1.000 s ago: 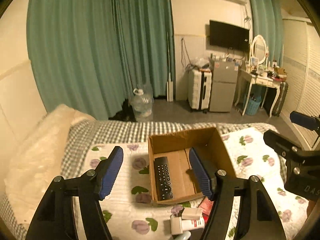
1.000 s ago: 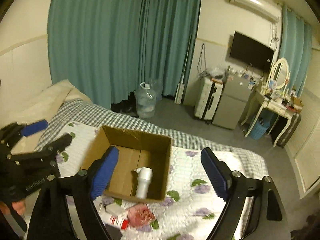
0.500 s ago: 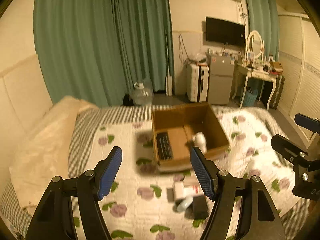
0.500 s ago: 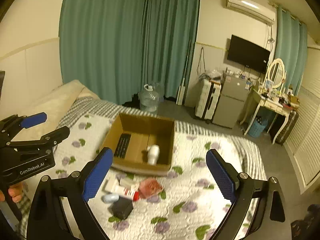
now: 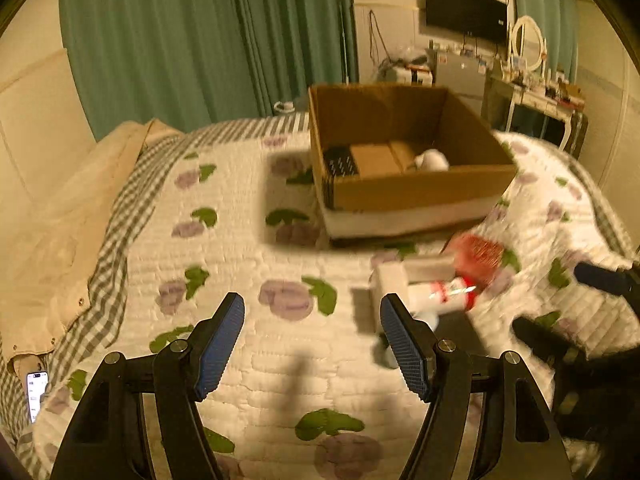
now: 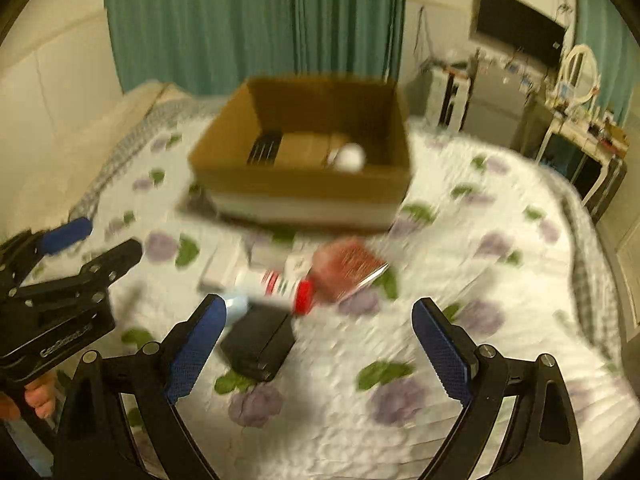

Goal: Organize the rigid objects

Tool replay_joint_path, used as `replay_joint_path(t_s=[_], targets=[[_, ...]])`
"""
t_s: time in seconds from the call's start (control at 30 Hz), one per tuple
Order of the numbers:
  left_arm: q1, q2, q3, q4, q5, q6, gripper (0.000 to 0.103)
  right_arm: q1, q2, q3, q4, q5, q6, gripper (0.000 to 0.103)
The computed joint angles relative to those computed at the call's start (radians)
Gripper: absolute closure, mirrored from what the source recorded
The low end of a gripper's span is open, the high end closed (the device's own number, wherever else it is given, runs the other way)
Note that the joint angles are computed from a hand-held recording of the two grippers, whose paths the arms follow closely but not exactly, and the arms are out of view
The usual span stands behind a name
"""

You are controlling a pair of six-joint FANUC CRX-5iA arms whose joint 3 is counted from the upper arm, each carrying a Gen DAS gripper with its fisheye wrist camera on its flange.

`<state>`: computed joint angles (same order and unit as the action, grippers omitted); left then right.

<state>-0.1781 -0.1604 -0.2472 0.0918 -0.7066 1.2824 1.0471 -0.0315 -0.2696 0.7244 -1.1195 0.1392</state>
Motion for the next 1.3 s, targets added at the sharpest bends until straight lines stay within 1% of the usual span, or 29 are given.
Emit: replay_joint_path(t_s=[0.13,0.23,0.27,0.3,0.37,0.43,0.5,0.57,0.63,0.77,0.83,0.9,0.97,1.1,1.17,1.2,1.3], targets=[[0.011,0.02,-0.003,0.003,0.001,-0.02,0.03,-0.009,0.071,0.035,-0.092,0.044,0.08,0.008],[0.012,0.031,-0.004,0.002,0.003,-0.032,0.03,-0.025,0.122,0.067,-0.155,0.074,0.13,0.011],[0.012,0.034,-0.004,0.004,0.002,-0.033,0.03,-0.031,0.137,0.077,-0.173,0.075,0.144,0.016],[0.016,0.037,-0.008,0.017,0.0,-0.046,0.03,-0.036,0.149,0.083,-0.188,0.077,0.156,0.026],[0.02,0.042,-0.014,0.041,-0.004,-0.071,0.03,-0.048,0.166,0.089,-0.207,0.079,0.166,0.037],[0.019,0.044,-0.018,0.054,-0.009,-0.091,0.03,-0.064,0.152,0.074,-0.24,0.132,0.176,0.049],[0.015,0.039,-0.023,0.06,-0.008,-0.109,0.03,-0.056,0.146,0.074,-0.228,0.119,0.181,0.056],[0.013,0.037,-0.029,0.074,-0.006,-0.133,0.03,-0.047,0.121,0.057,-0.21,0.113,0.17,0.059],[0.013,0.036,-0.038,0.109,-0.014,-0.17,0.03,-0.04,0.078,0.024,-0.183,0.108,0.138,0.06],[0.004,0.053,-0.05,0.18,-0.048,-0.243,0.03,-0.024,0.032,-0.015,-0.084,0.017,0.064,0.061],[-0.008,0.065,-0.051,0.195,-0.068,-0.266,0.03,-0.033,0.004,-0.035,-0.064,0.0,0.031,0.061],[-0.021,0.08,-0.052,0.216,-0.091,-0.294,0.03,-0.036,-0.008,-0.044,-0.057,-0.015,0.011,0.061],[-0.034,0.088,-0.049,0.215,-0.106,-0.297,0.03,-0.039,-0.015,-0.05,-0.054,-0.028,-0.005,0.061],[-0.056,0.128,-0.032,0.243,-0.142,-0.318,0.03,-0.054,-0.018,-0.048,-0.065,-0.017,0.002,0.061],[-0.07,0.151,-0.015,0.228,-0.154,-0.31,0.03,-0.059,-0.008,-0.044,-0.068,-0.004,0.005,0.061],[-0.084,0.168,0.0,0.193,-0.154,-0.285,0.03,-0.061,-0.007,-0.043,-0.074,0.003,0.01,0.061],[-0.104,0.189,0.014,0.151,-0.134,-0.243,0.03,-0.064,-0.005,-0.047,-0.083,0.01,0.011,0.061]])
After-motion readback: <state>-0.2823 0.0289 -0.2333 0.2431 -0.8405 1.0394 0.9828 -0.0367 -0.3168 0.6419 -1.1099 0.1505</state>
